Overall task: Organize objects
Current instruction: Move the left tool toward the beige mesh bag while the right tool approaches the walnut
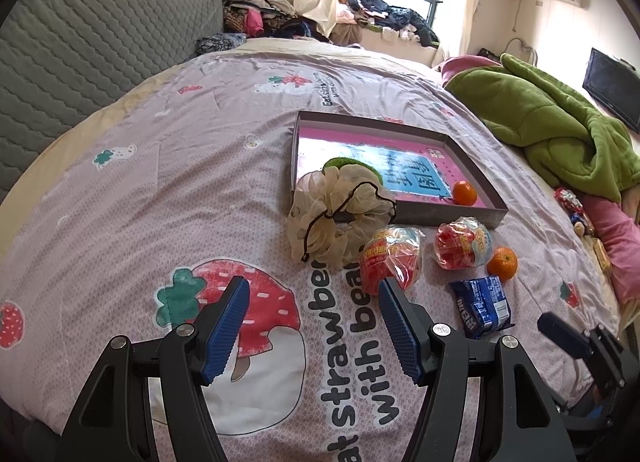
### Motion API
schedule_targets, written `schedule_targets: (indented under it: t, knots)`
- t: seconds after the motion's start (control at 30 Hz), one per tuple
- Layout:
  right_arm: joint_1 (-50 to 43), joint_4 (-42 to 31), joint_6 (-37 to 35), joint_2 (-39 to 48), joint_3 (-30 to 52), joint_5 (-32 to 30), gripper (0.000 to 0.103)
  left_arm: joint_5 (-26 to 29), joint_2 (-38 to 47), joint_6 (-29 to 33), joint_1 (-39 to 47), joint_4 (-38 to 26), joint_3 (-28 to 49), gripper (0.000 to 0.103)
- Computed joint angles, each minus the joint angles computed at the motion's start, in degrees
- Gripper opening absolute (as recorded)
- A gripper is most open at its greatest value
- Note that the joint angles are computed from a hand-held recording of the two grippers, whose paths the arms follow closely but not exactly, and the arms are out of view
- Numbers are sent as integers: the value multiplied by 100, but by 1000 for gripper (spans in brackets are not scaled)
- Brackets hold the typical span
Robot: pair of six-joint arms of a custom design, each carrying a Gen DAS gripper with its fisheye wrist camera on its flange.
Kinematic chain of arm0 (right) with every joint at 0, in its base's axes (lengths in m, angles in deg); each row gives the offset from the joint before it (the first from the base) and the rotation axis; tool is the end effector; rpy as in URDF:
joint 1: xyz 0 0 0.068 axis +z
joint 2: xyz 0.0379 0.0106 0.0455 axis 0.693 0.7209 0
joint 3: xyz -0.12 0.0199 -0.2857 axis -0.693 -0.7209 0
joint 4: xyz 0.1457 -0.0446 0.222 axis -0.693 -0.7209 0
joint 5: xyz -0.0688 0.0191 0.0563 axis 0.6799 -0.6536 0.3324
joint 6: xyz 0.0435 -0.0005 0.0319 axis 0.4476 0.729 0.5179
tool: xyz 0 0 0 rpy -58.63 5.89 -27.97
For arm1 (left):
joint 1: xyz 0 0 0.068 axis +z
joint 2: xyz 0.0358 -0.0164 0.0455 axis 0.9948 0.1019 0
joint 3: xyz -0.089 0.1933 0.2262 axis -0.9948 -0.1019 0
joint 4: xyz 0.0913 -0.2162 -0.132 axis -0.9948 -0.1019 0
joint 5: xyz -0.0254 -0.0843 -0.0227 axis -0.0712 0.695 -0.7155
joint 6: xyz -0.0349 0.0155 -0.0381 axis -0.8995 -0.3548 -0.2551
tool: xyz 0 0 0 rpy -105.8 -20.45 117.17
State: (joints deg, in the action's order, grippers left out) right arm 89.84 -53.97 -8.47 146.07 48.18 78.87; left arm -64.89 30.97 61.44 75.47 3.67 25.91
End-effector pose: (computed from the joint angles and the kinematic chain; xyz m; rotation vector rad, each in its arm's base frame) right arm 0.1653 0.1517 0.1692 -0.2904 2.2334 0.1814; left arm 0.2489 -0.0402 0.1814 0.0562 2.3760 -0.2117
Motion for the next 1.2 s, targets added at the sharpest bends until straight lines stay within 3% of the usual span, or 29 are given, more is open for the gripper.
schedule_targets:
  t: [0.3, 1.2]
  knots:
    - [405, -144, 285, 186, 33, 299, 56, 118, 85, 95, 84, 59, -56, 68]
    - [353, 23, 717, 772, 67, 118, 56, 260, 828, 221, 322, 506, 62, 68]
